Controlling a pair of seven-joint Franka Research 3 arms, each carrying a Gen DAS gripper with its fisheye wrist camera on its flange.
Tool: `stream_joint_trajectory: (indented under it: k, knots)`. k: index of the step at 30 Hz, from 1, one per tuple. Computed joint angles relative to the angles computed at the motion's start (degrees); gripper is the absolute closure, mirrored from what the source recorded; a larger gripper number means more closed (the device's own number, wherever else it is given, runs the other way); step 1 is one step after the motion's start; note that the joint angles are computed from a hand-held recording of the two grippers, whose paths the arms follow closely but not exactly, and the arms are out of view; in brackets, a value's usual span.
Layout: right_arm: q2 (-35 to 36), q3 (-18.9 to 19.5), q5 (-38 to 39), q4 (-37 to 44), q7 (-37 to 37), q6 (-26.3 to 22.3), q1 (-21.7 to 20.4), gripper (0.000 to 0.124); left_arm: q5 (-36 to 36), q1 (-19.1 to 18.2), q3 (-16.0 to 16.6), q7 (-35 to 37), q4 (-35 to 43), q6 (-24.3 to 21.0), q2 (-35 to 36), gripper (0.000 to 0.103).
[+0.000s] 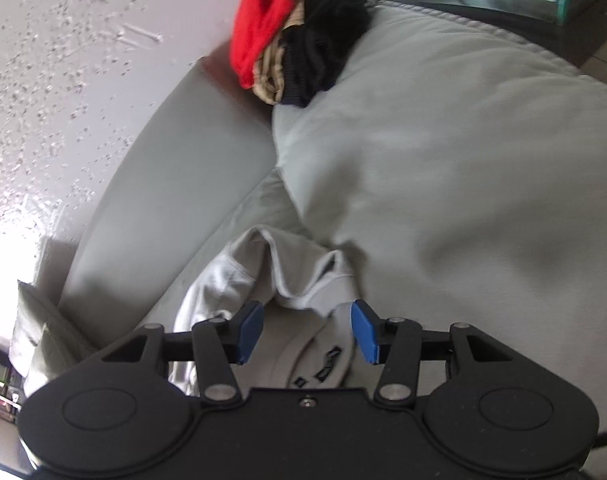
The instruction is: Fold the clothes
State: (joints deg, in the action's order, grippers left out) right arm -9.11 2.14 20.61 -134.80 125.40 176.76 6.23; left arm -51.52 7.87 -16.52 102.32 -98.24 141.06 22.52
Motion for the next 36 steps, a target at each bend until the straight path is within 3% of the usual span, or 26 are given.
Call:
stream_joint_trajectory:
  k: [5, 8, 11, 15, 18, 22, 28, 31, 33, 34, 35, 36]
  knots:
    - [-0.34, 3.84, -9.21, -0.53, 6.53, -0.64, -5.67, 0.075, 4.88, -1.37, 0.92, -6.25, 1.61, 0.48, 0.92, 0.095]
    - [-0.02, 7.15, -19.79, 0.55, 13.01, -3.0, -10.44, 0.065, 10.25, -2.59, 1.57, -6.6, -0.22, 2.63, -2.17, 0.1]
    - [0.53, 4.2, -19.79, 2.41, 10.34, -8.02, -7.22, 0.064, 10.34, -1.58, 1.74, -2.07, -5.87, 5.36, -8.32, 0.1]
    - [0.48, 1.27, -16.39, 3.0, 5.58, -9.52, -3.28, 0.064, 7.12, -1.03, 4.84, 3.15, -13.22, 6.92, -16.86, 0.1]
    - [0.73, -0.82, -9.37, 3.72, -1.29, -9.45, 0.36, 0.064, 9.3, -2.37, 7.86, 1.7, -15.33, 7.0, -20.4, 0.1]
    - [2.46, -3.41, 6.94, 6.18, -15.58, -11.01, 6.0, 0.064, 10.17, -3.6, 10.12, 2.79, -16.2, 8.3, -20.85, 0.1]
    - [8.9, -0.46, -0.31, 11.88, -11.75, -10.36, 4.55, 0.065, 3.19, -3.42, 9.43, 11.34, -16.32, 11.18, -17.47, 0.101]
    - [12.5, -0.62, -3.91, 16.25, -12.08, -12.87, 5.02, 0.065, 0.12, -2.63, 9.21, 14.35, -17.12, 11.61, -17.71, 0.101]
    - [14.36, -2.17, -13.65, 18.72, -5.57, -15.42, 6.02, 0.072, -0.04, -2.52, 9.26, 14.89, -17.41, 11.59, -17.72, 0.101]
    - [15.33, -2.88, -17.86, 20.13, -2.9, -16.93, 6.57, 0.098, 0.2, -2.48, 9.33, 14.77, -17.52, 11.39, -17.73, 0.101]
    - [15.92, -3.77, -21.61, 21.0, 0.51, -17.76, 7.09, 0.112, 0.11, -2.42, 9.36, 14.7, -17.44, 11.17, -17.63, 0.101]
    - [15.69, -5.19, -25.31, 20.6, 6.45, -17.01, 7.53, 0.112, -0.25, -2.35, 9.35, 14.74, -17.29, 11.02, -17.5, 0.101]
